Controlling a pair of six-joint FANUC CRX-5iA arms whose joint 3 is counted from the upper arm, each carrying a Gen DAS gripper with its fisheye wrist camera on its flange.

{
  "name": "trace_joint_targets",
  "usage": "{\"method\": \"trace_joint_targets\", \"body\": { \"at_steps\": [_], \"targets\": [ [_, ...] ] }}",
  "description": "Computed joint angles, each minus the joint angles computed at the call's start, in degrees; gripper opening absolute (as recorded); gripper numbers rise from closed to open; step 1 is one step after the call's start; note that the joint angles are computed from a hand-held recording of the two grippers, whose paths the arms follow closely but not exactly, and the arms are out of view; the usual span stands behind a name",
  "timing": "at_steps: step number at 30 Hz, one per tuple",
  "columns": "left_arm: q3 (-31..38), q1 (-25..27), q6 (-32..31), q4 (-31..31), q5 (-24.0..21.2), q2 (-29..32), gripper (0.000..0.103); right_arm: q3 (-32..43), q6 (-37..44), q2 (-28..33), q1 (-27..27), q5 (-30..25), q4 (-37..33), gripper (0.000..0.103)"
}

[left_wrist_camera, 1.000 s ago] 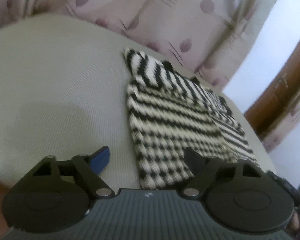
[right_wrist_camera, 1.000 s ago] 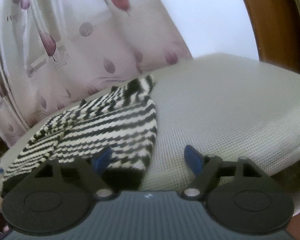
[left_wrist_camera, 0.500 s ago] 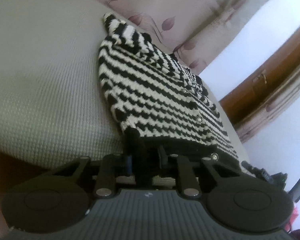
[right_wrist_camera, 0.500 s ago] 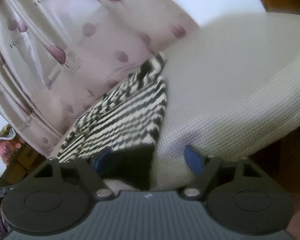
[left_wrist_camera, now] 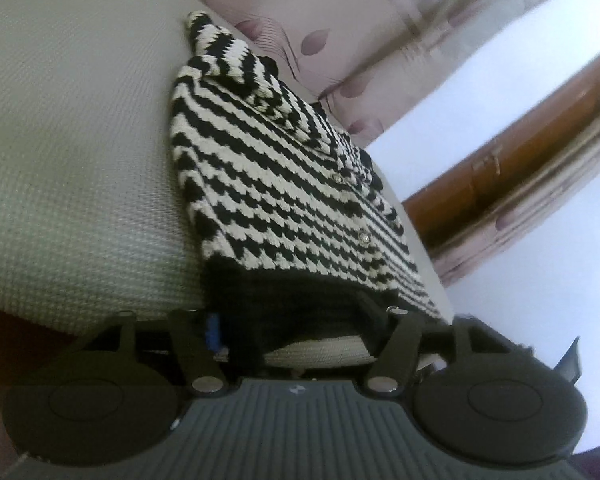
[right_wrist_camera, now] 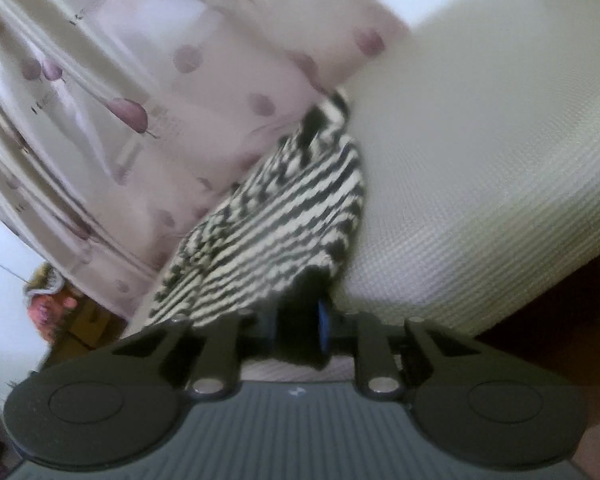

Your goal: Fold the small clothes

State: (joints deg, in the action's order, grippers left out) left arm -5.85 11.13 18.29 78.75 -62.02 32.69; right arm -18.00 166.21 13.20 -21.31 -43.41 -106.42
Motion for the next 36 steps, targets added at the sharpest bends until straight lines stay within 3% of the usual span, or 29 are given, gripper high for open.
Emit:
{"method": "trace_joint_targets", "body": {
  "at_steps": [3,5,7,8,9,12,24,36],
  "targets": [
    [-0.46,-0.4,-0.81,0.04,0.62,-0.31,0.065,0.68,-0.56,0.81,0.37,-0.62,-0.04,0.025],
    [-0.39,-0.49,-0.12,-0.03,0.8,-0.19,0.058,1.15,-1.23,1.32,0.63,-1.1,0.13,0.025],
    [-0.74,-0.74,-0.31,-0.49,2.95,-0.65,0.029,1.21,-1.09,1.3,1.0,-0.32,-0.15,0.025],
    [-0.86,-0.89,-0.71,-1.02,4.42,-0.92,0.009,1.17,-1.19,1.26,0.94,-0.42,0.05,0.022],
    [-1.12,-0.9,-1.49,-0.67,4.75,-0.95,0.009,1.2,-1.52,1.01,1.17,0.35,0.49,0.014],
    [-4.0,-1.78,-4.92,3.49,7.15,-2.92,0.009,1.09,-1.96,0.78,1.29,0.92,0.75,0.011],
    [-9.19,-7.1,-16.33,22.51,12.1,-8.14,0.009,-0.26,0.22,1.29,-2.86,-10.29,-7.8,0.011],
    [-5.0,-10.72,-18.06,32.15,16.04,-7.73,0.009,5.42,-3.08,2.96,-3.3,-12.75,-9.56,0.011]
  ]
}}
